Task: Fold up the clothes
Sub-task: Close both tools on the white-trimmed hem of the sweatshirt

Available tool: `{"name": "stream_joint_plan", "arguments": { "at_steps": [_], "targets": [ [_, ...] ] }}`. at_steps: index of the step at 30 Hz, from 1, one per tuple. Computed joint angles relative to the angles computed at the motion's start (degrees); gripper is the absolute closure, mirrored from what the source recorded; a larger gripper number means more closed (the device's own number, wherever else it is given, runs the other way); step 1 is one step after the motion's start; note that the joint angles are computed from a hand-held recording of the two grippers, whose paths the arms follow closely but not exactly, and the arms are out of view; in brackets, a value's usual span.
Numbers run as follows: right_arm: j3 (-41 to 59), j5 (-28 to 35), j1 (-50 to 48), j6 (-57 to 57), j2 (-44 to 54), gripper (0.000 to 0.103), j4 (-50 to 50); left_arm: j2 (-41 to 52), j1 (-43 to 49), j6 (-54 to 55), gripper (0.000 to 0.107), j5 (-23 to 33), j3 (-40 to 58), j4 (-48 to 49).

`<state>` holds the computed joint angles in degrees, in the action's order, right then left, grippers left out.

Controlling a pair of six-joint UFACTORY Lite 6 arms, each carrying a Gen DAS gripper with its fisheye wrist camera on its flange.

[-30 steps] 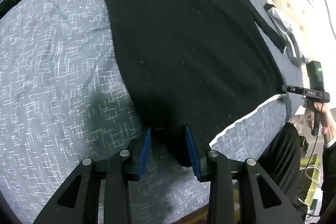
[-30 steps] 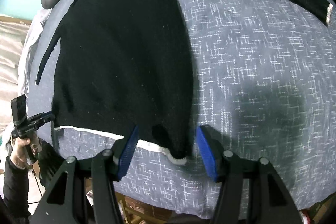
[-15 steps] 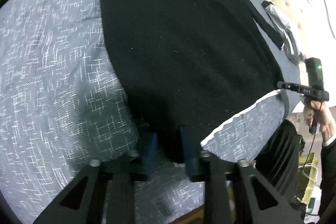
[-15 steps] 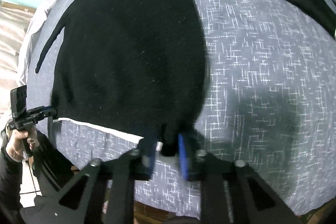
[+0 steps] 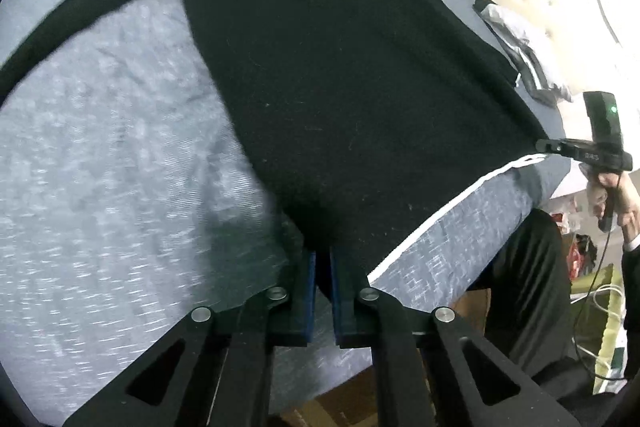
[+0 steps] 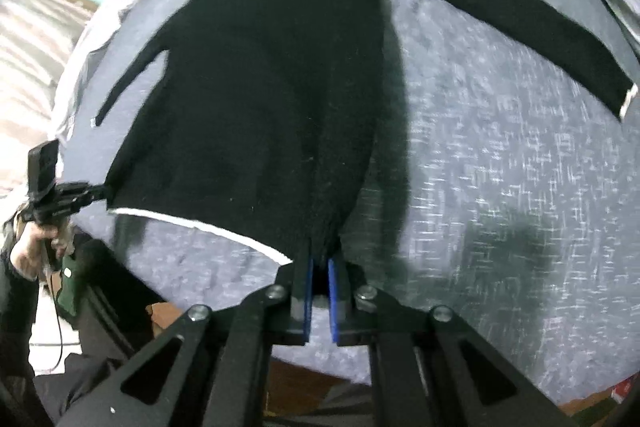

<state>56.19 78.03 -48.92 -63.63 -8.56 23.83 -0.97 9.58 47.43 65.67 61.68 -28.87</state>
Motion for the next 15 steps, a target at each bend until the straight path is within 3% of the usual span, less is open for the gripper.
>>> {"name": "stream_joint_plan", "arguments": {
  "at_steps": [3, 5, 12, 15],
  "targets": [
    [-1.4, 2.0, 1.7, 0.5, -4.2, 0.098, 0.1, 1.5, 1.1, 0.3, 0.101, 0.9, 3.0, 1.0],
    [-2.4, 1.5, 2.4, 0.4, -4.8, 0.098, -0.6, -0.3, 0.0, -0.5, 0.101, -1.1, -0.1, 1.0],
    [-10.9, -5.8, 4.8, 3.0, -5.0, 0.098, -3.0, 1.4, 1.0, 0.6, 0.101, -5.5, -4.6, 2.0],
    [-11.7, -6.2, 4.8, 3.8, -2.9, 0.094, -2.4, 2.3, 0.9, 0.4, 0.1, -6.8, -5.6, 1.6]
  ]
}}
